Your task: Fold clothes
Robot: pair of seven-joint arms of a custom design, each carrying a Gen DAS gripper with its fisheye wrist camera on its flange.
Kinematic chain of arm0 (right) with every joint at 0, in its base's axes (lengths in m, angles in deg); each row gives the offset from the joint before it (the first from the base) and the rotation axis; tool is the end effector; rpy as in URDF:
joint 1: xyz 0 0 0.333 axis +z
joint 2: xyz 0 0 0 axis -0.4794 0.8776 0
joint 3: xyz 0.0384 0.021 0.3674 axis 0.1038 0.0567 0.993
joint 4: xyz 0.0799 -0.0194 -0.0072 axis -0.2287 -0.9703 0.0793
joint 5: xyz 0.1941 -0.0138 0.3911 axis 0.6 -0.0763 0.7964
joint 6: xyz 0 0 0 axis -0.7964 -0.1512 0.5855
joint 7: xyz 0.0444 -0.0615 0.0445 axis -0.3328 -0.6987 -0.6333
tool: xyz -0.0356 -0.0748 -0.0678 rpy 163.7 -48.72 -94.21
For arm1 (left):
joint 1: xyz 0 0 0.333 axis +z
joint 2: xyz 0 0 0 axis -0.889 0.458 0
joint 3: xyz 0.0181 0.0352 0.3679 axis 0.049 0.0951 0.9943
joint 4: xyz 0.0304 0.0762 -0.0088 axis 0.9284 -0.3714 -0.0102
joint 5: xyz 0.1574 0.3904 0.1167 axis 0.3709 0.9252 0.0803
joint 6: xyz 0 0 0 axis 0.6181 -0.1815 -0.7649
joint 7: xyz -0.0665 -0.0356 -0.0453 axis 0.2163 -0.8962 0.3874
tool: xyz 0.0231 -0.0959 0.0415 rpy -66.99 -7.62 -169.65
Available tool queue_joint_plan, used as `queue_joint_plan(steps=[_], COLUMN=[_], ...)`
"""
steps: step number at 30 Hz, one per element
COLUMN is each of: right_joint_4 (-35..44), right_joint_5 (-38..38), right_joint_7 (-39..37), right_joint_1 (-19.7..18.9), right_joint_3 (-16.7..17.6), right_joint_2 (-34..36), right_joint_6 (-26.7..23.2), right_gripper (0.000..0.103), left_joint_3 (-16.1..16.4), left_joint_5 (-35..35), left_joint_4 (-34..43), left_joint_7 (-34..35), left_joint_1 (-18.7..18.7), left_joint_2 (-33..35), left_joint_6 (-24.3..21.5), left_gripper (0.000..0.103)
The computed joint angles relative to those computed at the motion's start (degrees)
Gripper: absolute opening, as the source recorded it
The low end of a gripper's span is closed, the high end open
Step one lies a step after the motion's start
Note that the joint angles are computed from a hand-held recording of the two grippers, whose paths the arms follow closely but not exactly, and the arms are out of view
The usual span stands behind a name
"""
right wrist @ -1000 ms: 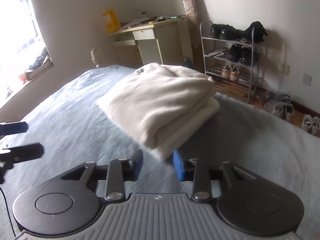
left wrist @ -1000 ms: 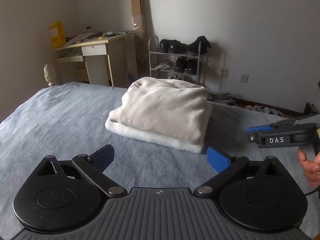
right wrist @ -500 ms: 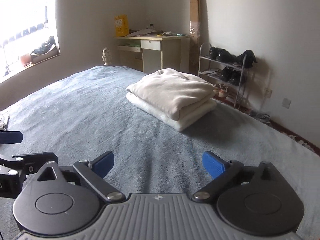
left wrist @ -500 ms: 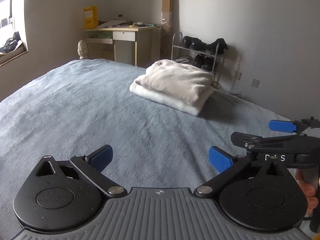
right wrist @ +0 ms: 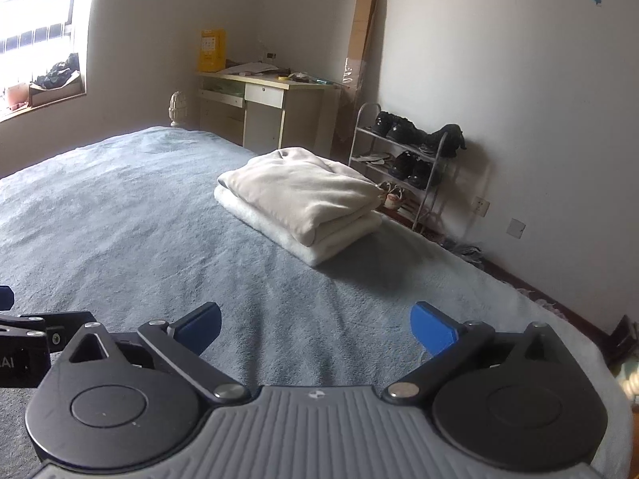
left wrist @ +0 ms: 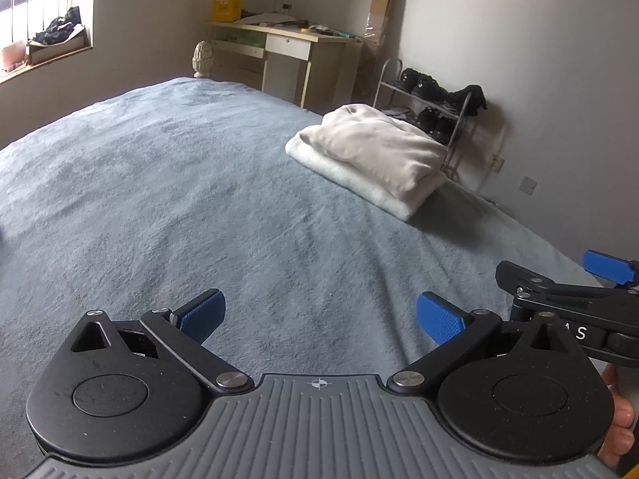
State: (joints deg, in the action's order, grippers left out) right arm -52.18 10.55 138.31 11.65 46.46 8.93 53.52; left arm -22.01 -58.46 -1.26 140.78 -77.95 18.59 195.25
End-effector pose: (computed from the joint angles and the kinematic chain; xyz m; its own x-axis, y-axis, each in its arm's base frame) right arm 0.5652 0.4471 0.6103 -0.5091 -0.8503 0.1337 -0.5515 0.2030 -0.8091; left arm 0.7082 -0.3720 0.5998 -0.5518 -0.8185 0.1599 -0.6251 0.2790 -0.7290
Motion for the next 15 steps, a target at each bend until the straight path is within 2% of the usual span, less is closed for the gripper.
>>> queue_joint_plan(steps=[6,15], right_joint_4=[-0.25,-0.44], right_joint_5=[0.06,1.27], right_joint_7=[0.92,2.94], right_joint_1=[-0.25,-0.34], right_joint_3=[-0.09,0.23], right_joint_2=[-0.45,-0.78], right_joint_6=[0.11,-1.59], right_gripper=[0.103,0.103], left_joint_3=[0.65,1.18], left_joint_5=[2.43,5.24], left_joint_4=[-1.59,-2.6], left_joint_7=[0.3,-0.34], left_joint_1=[-1.0,-2.04], left_joint_2=[-1.01,-1.8], left_joint_6=[2.33,2.85], left_gripper=[0.103,0.103])
